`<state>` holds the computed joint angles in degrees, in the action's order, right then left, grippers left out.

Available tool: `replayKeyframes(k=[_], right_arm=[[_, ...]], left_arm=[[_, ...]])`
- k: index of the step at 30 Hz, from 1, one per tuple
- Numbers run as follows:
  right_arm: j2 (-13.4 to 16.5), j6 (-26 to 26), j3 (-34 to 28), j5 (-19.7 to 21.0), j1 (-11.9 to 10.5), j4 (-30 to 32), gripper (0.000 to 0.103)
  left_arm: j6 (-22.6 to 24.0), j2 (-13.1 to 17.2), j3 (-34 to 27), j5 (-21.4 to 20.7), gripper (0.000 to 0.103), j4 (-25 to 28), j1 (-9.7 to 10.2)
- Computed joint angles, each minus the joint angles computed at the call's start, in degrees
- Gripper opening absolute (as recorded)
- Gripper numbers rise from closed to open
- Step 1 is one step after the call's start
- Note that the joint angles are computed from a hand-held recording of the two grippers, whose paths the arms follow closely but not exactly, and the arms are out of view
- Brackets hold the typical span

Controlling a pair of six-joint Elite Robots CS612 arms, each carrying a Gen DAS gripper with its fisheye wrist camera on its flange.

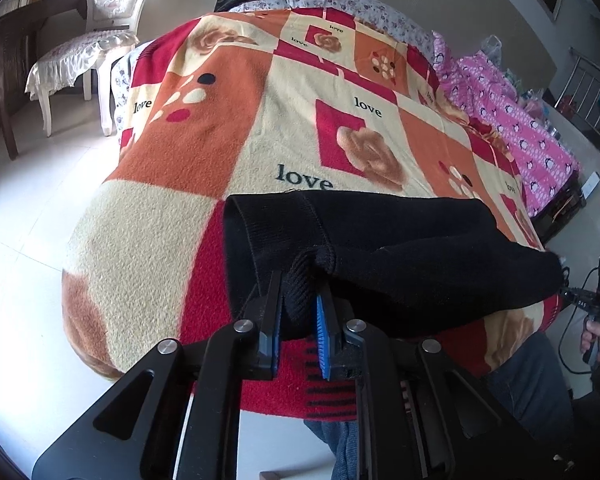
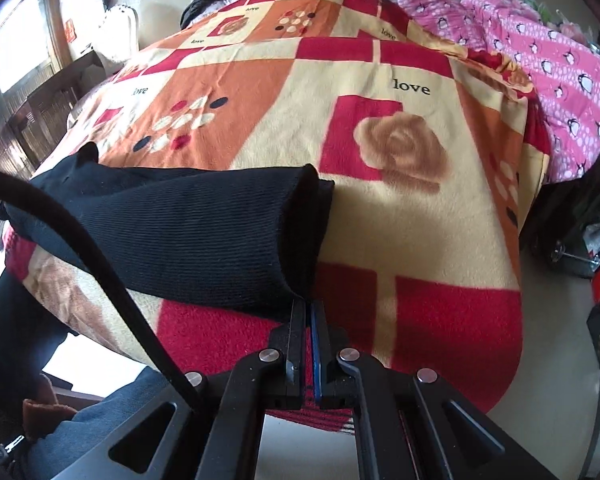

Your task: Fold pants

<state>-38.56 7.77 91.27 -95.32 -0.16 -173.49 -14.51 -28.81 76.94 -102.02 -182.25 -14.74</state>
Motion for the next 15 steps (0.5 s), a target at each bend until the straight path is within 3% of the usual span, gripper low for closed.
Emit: replayKeyframes(k=[2,4,7,8,9,12,15], right_arm=[[-0.3,1.1,0.7,-0.4,-0.3,0.6,0.001],[-1.0,2.2,1.6,-0.8,-0.5,1.3,0.002],[-2.0,3.9,2.5,-5.4,-0.4,1.1,0.003],[-2.1,4.2,2.4,-6.8,-0.2,0.8,0.003],[-2.1,4.1,1.9,-8.7,0.2,0.5,0.003],[-1.0,1.6,-1.4,-8.2,1.7,-2.8,0.003],[1.3,1.6,-6.3,-6.5,2.9,-2.5,0.009]], left_arm=[[-1.1,-0.7,0.9,1.3,0.033,0.2,0.22],[-2.3,-1.7,2.2,5.0,0.036,-0.1,0.29],[-4.7,-3.5,3.6,12.6,0.035,-1.9,-0.47],[-5.4,-3.8,3.6,12.8,0.035,-3.6,-0.61],[-5.7,-3.9,3.3,11.8,0.035,-4.9,-0.68],[-6.2,-3.4,0.7,7.8,0.038,-6.9,-1.58],[-5.6,-1.3,-4.1,-0.3,0.040,-1.0,-2.26]])
